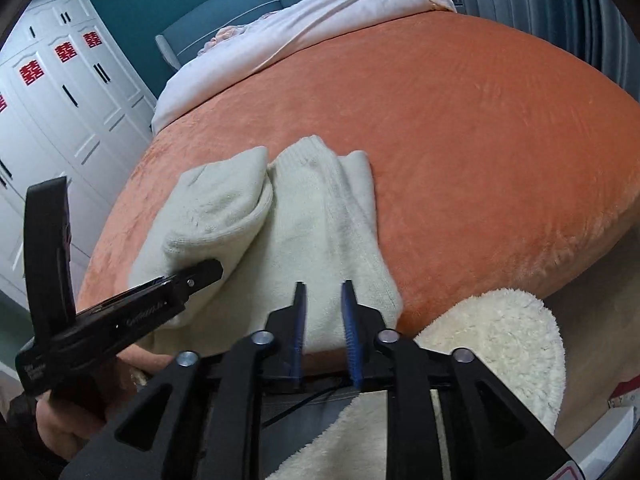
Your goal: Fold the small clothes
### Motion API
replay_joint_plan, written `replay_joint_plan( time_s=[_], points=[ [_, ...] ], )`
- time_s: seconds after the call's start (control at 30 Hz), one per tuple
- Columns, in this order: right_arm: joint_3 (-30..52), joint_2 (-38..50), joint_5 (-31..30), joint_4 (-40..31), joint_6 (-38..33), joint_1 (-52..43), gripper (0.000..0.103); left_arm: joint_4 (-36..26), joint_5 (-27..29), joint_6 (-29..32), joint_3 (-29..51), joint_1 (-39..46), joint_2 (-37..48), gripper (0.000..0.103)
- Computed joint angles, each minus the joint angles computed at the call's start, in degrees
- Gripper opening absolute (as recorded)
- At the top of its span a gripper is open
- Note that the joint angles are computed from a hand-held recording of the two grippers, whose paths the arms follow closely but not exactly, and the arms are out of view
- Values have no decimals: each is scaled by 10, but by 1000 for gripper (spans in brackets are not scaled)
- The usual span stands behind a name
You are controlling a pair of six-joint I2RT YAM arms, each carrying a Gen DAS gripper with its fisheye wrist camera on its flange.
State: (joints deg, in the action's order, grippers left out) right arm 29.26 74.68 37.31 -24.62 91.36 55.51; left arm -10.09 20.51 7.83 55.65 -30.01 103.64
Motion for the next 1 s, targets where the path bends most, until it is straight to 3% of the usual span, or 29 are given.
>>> replay_joint_plan(
  time_s=[0.03, 0.1, 0.17, 0.33, 0.47, 0.5, 0.53, 0.57, 0.6, 0.63, 0.7, 0.77, 0.8, 0.83, 0.87, 0.93, 0.97, 1.0],
  points=[
    [2, 3, 2, 18, -18, -3, 60, -1, 7, 7, -14, 16, -19, 53],
    [3, 14, -17, 71, -77, -27, 62, 2, 23, 20, -41, 47, -44, 58],
    [4, 40, -57, 138, -129, -59, 64, 6, 4, 43, -65, 79, -62, 60],
    [-9, 103, -163, 331, -178, -134, 70, 15, -15, 60, -65, 111, -29, 67],
    [41, 174, -198, 336, -194, -169, 72, 36, -32, 62, -59, 102, 11, 70],
    [50, 186, -202, 337, -199, -174, 65, 43, -33, 62, -63, 101, 13, 69],
    [62, 193, -199, 325, -202, -176, 24, 44, -37, 60, -61, 103, 16, 57],
    [69, 185, -185, 306, -205, -175, 13, 30, -41, 49, -45, 102, 24, 47],
    [55, 154, -148, 315, -205, -161, 12, 10, -32, 40, -29, 112, 29, 32],
    [39, 109, -96, 314, -207, -136, 10, -9, -8, 33, -17, 125, 30, 29],
    [42, 52, -6, 262, -199, -81, 10, -33, 34, 33, -5, 136, 23, 28],
    [62, 38, 64, 165, -164, -30, 10, -27, 18, 44, -17, 114, 4, 28],
    [61, 47, 70, 130, -134, -21, 10, -23, 6, 44, -21, 101, 4, 28],
    [42, 59, 41, 124, -103, -28, 10, -18, -6, 45, -22, 90, 11, 29],
    [4, 80, -16, 166, -83, -53, 10, -13, -20, 47, -23, 78, 20, 30],
    [-65, 140, -134, 298, -51, -104, 10, 4, -59, 54, -37, 50, 25, 33],
    [-76, 138, -131, 313, -33, -103, 10, 16, -79, 60, -47, 39, 17, 33],
    [-64, 125, -120, 280, -34, -99, 10, 24, -88, 66, -58, 34, 5, 34]
  ],
)
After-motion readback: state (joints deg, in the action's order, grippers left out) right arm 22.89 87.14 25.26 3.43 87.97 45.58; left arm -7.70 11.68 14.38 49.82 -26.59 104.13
